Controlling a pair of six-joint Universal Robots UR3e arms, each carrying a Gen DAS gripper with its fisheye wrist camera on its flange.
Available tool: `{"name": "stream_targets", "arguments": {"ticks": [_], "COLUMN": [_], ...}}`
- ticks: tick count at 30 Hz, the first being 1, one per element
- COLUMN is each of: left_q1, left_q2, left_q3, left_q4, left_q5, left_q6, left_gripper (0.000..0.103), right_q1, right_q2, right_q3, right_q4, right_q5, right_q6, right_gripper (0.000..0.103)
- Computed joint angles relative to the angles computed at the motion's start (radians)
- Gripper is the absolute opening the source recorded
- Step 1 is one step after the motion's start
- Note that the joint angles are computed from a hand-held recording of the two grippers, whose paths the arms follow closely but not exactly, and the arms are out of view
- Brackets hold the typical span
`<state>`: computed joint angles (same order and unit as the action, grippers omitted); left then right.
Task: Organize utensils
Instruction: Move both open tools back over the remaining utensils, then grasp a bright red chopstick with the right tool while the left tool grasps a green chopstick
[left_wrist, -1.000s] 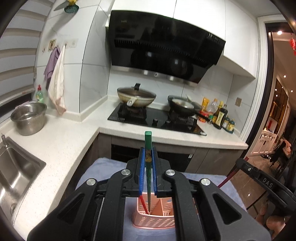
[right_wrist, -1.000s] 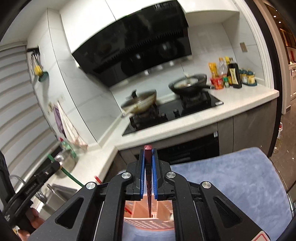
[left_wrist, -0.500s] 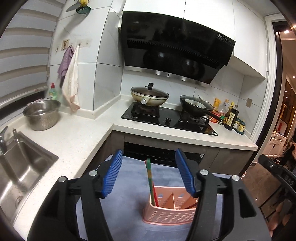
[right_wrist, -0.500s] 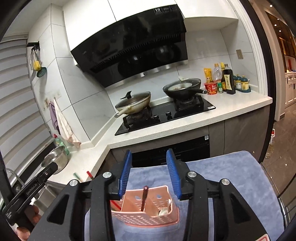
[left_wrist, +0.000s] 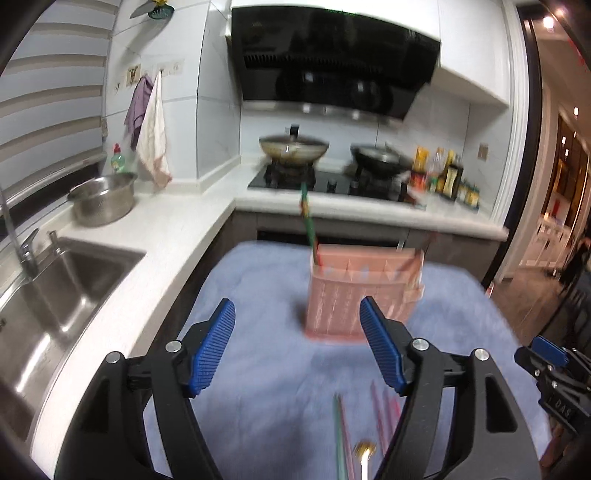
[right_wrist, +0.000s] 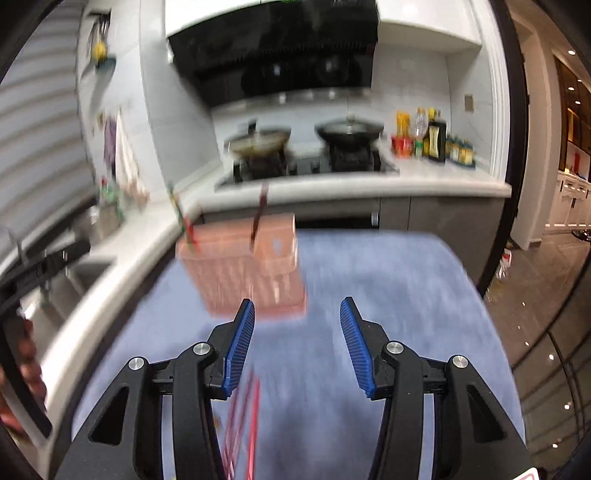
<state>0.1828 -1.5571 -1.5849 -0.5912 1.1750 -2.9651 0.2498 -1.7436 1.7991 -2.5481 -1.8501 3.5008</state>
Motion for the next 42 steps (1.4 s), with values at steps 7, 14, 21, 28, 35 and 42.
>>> {"name": "stream_targets", "arguments": {"ticks": [7, 14, 21, 28, 35, 42], "left_q1": [0.079, 0.154, 0.185, 0.168, 0.163, 0.109], "left_q2": [0.255, 0.446, 0.57, 0.571, 0.57, 0.523], "left_q3": [-0.366, -0.592, -0.71, -0.725, -0.729, -0.738], "left_q4": [-0.078, -0.222, -0.327, -0.361, -0.373, -0.341], "left_q5": [-0.018, -0.035, -0.036, -0.025, -0.03, 0.004], "left_q6": [0.142, 0.293, 0.4, 0.4, 0.411, 0.402], "left_gripper": [0.066, 0.066, 0.066, 0.066, 0.066, 0.062], "right_q1": [0.24, 0.359, 0.422, 0.443, 0.433, 0.409], "right_q2": [-0.072, -0.063, -0.012, 0.055, 0.08, 0.06], "right_q3": [0.22, 0.334, 0.344, 0.314, 0.315, 0.35], "right_q4": [0.07, 0.08, 0.059, 0.036, 0.029, -0.003], "right_q5": [-0.182, -0.164, -0.137, -0.108, -0.089, -0.067], "right_q6": [0.161, 0.306, 0.348, 0.321, 0.32, 0.327], "right_gripper": [0.048, 0.048, 0.044, 0.029, 0.016, 0.006]}}
